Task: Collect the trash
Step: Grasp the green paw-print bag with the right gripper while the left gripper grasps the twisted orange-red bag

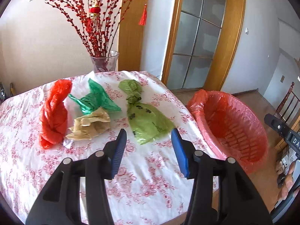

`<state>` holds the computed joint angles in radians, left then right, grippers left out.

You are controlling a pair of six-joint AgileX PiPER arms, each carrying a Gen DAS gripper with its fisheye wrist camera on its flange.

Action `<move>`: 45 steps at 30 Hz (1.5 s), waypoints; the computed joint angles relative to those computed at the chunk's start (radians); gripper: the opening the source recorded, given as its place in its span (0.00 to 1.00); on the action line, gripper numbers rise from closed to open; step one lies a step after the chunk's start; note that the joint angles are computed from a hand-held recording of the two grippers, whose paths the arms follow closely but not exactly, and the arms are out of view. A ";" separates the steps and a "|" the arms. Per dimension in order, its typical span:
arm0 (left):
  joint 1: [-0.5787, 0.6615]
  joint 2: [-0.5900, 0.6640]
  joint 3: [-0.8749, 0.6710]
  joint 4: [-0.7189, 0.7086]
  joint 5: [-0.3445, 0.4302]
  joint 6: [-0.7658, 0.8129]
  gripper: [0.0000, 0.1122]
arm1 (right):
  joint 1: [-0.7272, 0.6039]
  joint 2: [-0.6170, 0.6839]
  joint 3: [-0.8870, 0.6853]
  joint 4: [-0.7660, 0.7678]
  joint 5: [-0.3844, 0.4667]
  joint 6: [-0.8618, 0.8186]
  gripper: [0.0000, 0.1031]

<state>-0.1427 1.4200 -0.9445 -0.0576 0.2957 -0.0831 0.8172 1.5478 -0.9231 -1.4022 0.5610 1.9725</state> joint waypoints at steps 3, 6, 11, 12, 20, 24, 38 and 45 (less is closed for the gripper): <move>0.083 -0.041 0.030 -0.058 -0.003 0.079 0.45 | 0.021 0.047 -0.050 0.021 -0.017 -0.034 0.42; 0.201 -0.075 0.048 -0.173 0.003 0.217 0.45 | 0.043 0.103 -0.114 0.051 -0.038 -0.082 0.42; 0.385 -0.080 0.034 -0.341 0.030 0.417 0.47 | 0.062 0.216 -0.262 0.145 -0.088 -0.222 0.41; 0.410 -0.076 0.028 -0.354 0.036 0.432 0.47 | 0.067 0.238 -0.293 0.169 -0.092 -0.257 0.41; 0.570 -0.012 -0.033 -0.536 0.103 0.643 0.47 | 0.061 0.445 -0.590 0.517 -0.130 -0.643 0.41; 0.582 0.018 -0.051 -0.555 0.111 0.670 0.47 | 0.039 0.584 -0.811 0.765 -0.061 -0.913 0.41; 0.602 0.099 -0.100 -0.630 0.145 0.745 0.47 | 0.021 0.934 -1.415 0.975 0.280 -1.225 0.52; 0.574 0.129 -0.130 -0.610 0.159 0.724 0.48 | 0.011 0.965 -1.467 1.024 0.344 -1.292 0.05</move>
